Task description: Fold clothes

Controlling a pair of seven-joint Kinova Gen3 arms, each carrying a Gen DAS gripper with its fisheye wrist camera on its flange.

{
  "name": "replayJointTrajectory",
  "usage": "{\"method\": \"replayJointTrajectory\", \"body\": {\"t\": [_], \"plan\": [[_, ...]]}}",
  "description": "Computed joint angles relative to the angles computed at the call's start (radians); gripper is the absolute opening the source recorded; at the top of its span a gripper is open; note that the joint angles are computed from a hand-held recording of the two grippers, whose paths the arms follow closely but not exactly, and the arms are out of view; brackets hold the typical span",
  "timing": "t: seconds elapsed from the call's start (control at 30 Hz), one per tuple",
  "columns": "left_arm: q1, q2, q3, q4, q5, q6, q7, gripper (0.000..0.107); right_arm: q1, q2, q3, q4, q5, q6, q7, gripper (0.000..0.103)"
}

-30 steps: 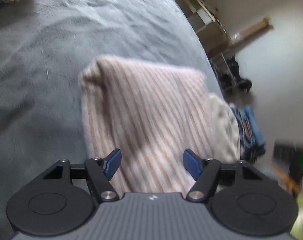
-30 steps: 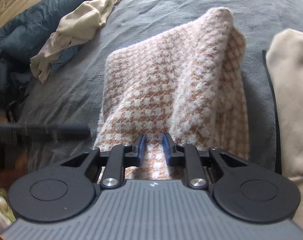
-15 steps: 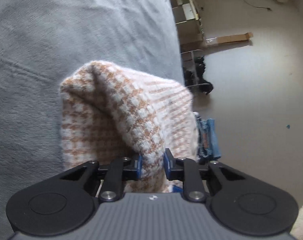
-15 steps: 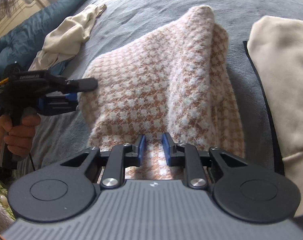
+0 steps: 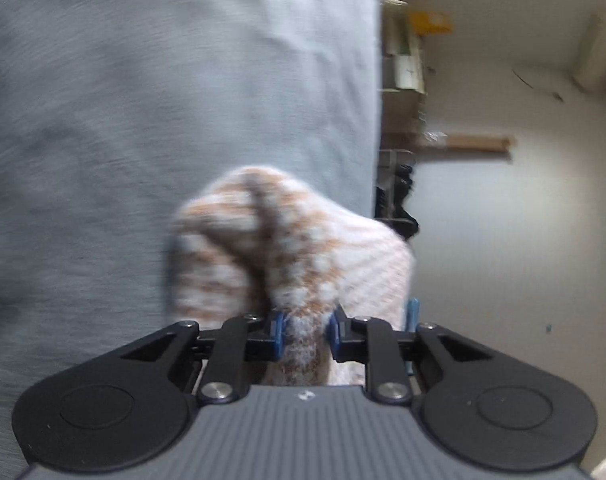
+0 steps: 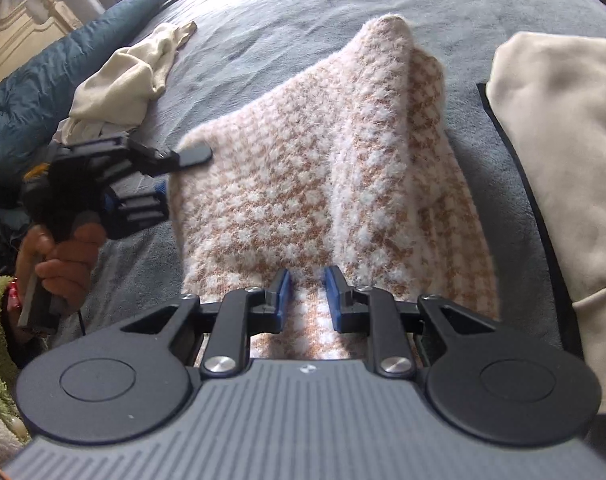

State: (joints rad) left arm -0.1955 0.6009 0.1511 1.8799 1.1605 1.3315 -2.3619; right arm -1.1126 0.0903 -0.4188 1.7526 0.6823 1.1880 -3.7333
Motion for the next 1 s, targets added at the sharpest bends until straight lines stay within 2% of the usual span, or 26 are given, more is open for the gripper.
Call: {"method": "replayJointTrajectory", "body": {"t": [0.07,0.1,0.17,0.23,0.27,0.37,0.43,0.5,0.57,0.67,0.7,0.73,0.77,0.83,0.9,1.0], "plan": [[-0.002,-0.014,0.007,-0.037,-0.047,0.014,0.037,0.024,-0.008,0.021,0.001,-0.022,0.009,0.02,0.004,0.017],[0.018,-0.041,-0.012,-0.064,-0.071,0.024,0.042,0.026,-0.014,0.029,0.003,-0.033,0.01,0.035,0.01,0.018],[0.075,-0.102,-0.088,-0.105,-0.098,0.044,0.04,0.026,-0.029,0.03,0.008,-0.032,0.016,0.046,-0.008,0.018],[0.112,-0.145,-0.168,-0.137,-0.095,0.087,-0.017,0.028,-0.038,0.022,0.01,-0.018,0.026,0.043,-0.046,0.018],[0.125,-0.166,-0.186,-0.15,-0.09,0.096,-0.052,0.029,-0.042,0.024,0.008,-0.015,0.031,0.045,-0.055,0.018],[0.138,-0.195,-0.169,-0.163,-0.04,0.089,-0.119,0.03,-0.054,0.037,0.007,-0.02,0.049,0.061,-0.074,0.018],[0.192,-0.208,-0.152,-0.165,-0.039,0.031,-0.111,0.03,-0.068,0.043,0.008,-0.021,0.062,0.073,-0.105,0.018],[0.256,-0.215,-0.154,-0.163,-0.087,-0.05,-0.127,0.031,-0.079,0.05,0.009,-0.026,0.068,0.088,-0.119,0.018],[0.301,-0.212,-0.176,-0.151,-0.153,-0.128,-0.12,0.003,-0.089,0.057,0.011,-0.036,0.071,0.104,-0.118,0.018],[0.29,-0.209,-0.16,-0.147,-0.161,-0.15,-0.032,0.003,-0.101,0.06,0.013,-0.028,0.085,0.102,-0.127,0.018],[0.283,-0.222,-0.149,-0.155,-0.173,-0.154,-0.011,0.005,-0.105,0.06,0.014,-0.026,0.089,0.104,-0.131,0.018],[0.273,-0.242,-0.133,-0.156,-0.186,-0.156,-0.002,0.013,-0.108,0.06,0.014,-0.024,0.094,0.106,-0.135,0.018],[0.258,-0.261,-0.109,-0.16,-0.19,-0.167,0.006,0.028,-0.107,0.056,0.013,-0.018,0.095,0.102,-0.139,0.018],[0.219,-0.309,-0.025,-0.153,-0.211,-0.219,0.049,0.04,-0.119,0.044,0.035,-0.009,0.086,0.087,-0.128,0.018],[0.24,-0.362,0.026,-0.155,-0.282,-0.295,0.116,0.04,-0.1,0.04,0.033,-0.026,0.065,0.085,-0.065,0.018],[0.369,-0.401,-0.003,-0.119,-0.404,-0.417,0.218,0.037,-0.005,0.031,-0.037,-0.067,0.043,0.1,0.056,0.019]]}}
